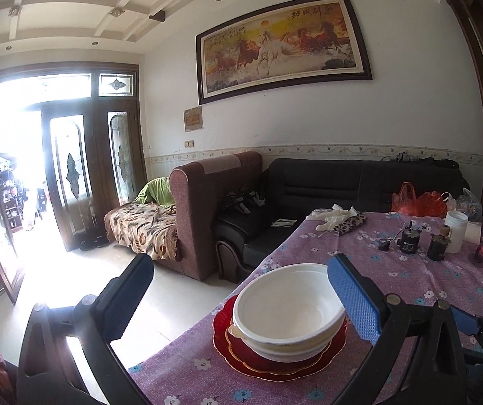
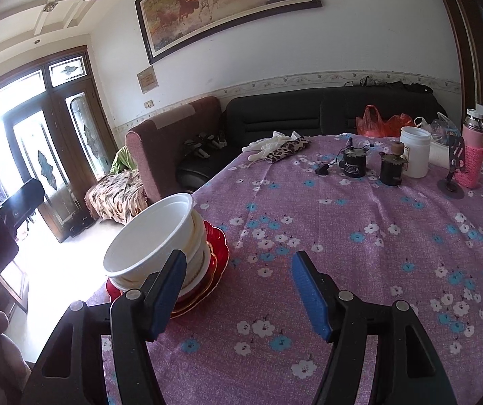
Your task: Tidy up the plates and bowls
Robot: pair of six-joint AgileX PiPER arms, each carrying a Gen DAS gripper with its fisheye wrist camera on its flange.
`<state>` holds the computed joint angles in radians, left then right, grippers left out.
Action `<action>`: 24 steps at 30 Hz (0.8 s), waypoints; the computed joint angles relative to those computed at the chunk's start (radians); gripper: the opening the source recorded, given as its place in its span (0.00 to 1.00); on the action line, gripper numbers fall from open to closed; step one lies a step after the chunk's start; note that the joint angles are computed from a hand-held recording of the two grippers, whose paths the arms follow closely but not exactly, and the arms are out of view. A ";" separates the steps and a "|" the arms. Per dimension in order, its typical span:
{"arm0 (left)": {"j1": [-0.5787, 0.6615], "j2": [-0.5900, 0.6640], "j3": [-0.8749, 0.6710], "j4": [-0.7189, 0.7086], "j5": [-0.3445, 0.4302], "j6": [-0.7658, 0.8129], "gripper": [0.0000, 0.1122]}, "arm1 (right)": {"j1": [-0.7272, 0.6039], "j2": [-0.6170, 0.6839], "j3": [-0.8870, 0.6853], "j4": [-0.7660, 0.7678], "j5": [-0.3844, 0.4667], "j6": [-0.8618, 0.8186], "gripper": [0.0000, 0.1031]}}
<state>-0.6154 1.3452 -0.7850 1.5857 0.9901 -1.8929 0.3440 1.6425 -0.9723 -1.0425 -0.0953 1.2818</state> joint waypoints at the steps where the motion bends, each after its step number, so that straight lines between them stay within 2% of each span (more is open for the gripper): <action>1: -0.027 0.004 -0.003 0.000 0.027 -0.009 0.92 | -0.007 -0.013 0.019 0.035 -0.008 -0.039 0.68; 6: -0.105 0.018 -0.019 -0.057 0.085 -0.029 0.92 | -0.027 -0.073 0.105 0.179 -0.044 -0.210 0.71; 9: -0.108 0.049 -0.045 -0.112 0.068 0.003 0.92 | -0.034 -0.091 0.136 0.216 -0.064 -0.261 0.71; 14: -0.050 0.048 -0.053 -0.166 -0.068 0.043 0.92 | -0.020 -0.099 0.164 0.233 -0.075 -0.301 0.71; 17: 0.005 0.038 -0.052 -0.214 -0.176 0.072 0.92 | 0.000 -0.094 0.171 0.356 -0.067 -0.438 0.72; 21: 0.049 0.047 -0.049 -0.244 -0.222 0.085 0.92 | 0.022 -0.076 0.158 0.396 -0.051 -0.482 0.72; 24: 0.068 0.053 -0.043 -0.246 -0.237 0.093 0.92 | 0.050 -0.058 0.141 0.512 -0.026 -0.607 0.72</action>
